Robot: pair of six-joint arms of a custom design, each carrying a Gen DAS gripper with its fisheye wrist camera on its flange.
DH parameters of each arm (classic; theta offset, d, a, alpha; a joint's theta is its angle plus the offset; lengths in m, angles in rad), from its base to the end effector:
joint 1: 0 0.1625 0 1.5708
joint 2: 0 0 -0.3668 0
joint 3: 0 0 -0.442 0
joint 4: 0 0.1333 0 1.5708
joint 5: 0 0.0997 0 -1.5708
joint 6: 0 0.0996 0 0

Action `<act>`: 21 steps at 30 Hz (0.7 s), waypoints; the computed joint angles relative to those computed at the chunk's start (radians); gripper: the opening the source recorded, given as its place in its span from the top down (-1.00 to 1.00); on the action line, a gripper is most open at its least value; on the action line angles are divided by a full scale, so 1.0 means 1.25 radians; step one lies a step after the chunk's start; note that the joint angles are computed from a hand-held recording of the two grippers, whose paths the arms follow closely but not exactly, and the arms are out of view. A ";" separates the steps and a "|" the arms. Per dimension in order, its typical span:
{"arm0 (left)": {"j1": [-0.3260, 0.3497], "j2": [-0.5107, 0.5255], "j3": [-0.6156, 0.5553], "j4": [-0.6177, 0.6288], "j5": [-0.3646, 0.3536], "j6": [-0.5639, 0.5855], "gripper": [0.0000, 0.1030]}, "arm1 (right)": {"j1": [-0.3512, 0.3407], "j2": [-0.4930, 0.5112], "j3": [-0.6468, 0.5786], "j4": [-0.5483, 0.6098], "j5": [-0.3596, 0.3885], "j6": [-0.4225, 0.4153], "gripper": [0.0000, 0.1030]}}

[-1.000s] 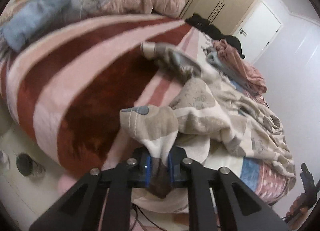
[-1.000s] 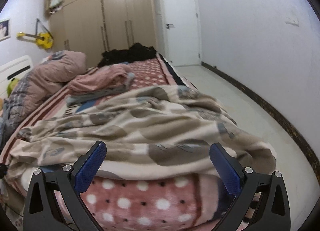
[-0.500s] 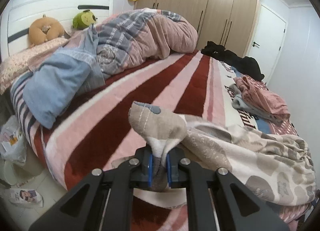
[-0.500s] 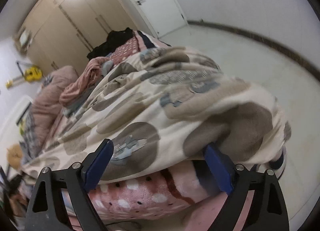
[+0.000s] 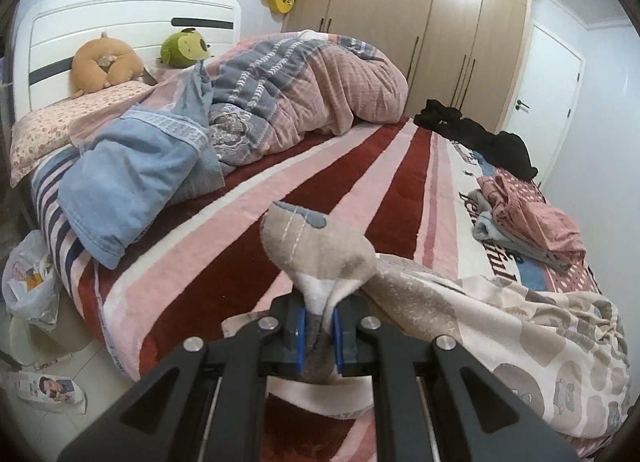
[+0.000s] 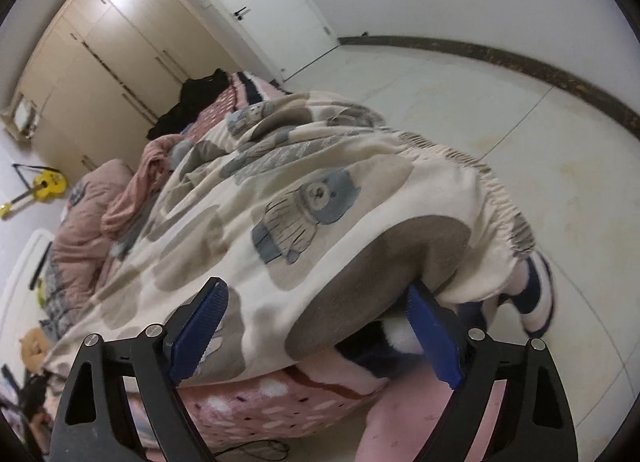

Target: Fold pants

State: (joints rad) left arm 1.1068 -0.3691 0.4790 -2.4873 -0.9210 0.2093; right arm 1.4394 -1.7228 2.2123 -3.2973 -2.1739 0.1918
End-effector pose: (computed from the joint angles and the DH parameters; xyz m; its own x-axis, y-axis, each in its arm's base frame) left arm -0.2331 -0.8983 0.2635 -0.8234 0.0950 -0.5595 0.4915 0.6124 -0.6192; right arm 0.0179 -0.4509 0.3846 -0.7244 0.6894 0.0023 0.1844 0.1970 -0.9629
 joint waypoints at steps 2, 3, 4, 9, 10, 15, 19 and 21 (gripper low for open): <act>0.000 -0.012 0.019 -0.008 0.000 0.000 0.85 | 0.003 -0.003 0.005 -0.013 -0.009 0.011 -0.65; 0.001 -0.018 0.028 -0.008 -0.001 -0.001 0.85 | 0.004 -0.006 0.009 -0.020 -0.015 0.016 -0.65; 0.002 -0.020 0.031 -0.004 0.000 0.000 0.85 | 0.005 -0.011 0.014 -0.024 -0.024 0.017 -0.65; 0.007 -0.011 0.014 0.039 0.006 -0.020 0.85 | 0.004 -0.015 0.012 -0.001 -0.087 0.027 -0.67; 0.008 -0.012 0.016 0.041 0.006 -0.023 0.85 | -0.003 -0.017 0.014 -0.004 -0.075 0.033 -0.67; 0.011 -0.006 0.002 0.077 0.010 -0.038 0.84 | 0.028 0.032 -0.022 -0.037 -0.163 -0.006 0.35; 0.017 0.027 -0.053 0.134 0.034 -0.056 0.78 | 0.031 0.014 -0.017 -0.032 -0.174 0.007 0.80; 0.023 0.042 -0.072 0.151 0.039 -0.063 0.78 | 0.025 0.002 -0.008 -0.030 -0.166 0.015 0.85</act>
State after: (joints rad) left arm 1.1351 -0.3164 0.3893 -2.2988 -0.8720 0.1301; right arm 1.4704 -1.7207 2.2027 -3.3348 -2.3818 0.2107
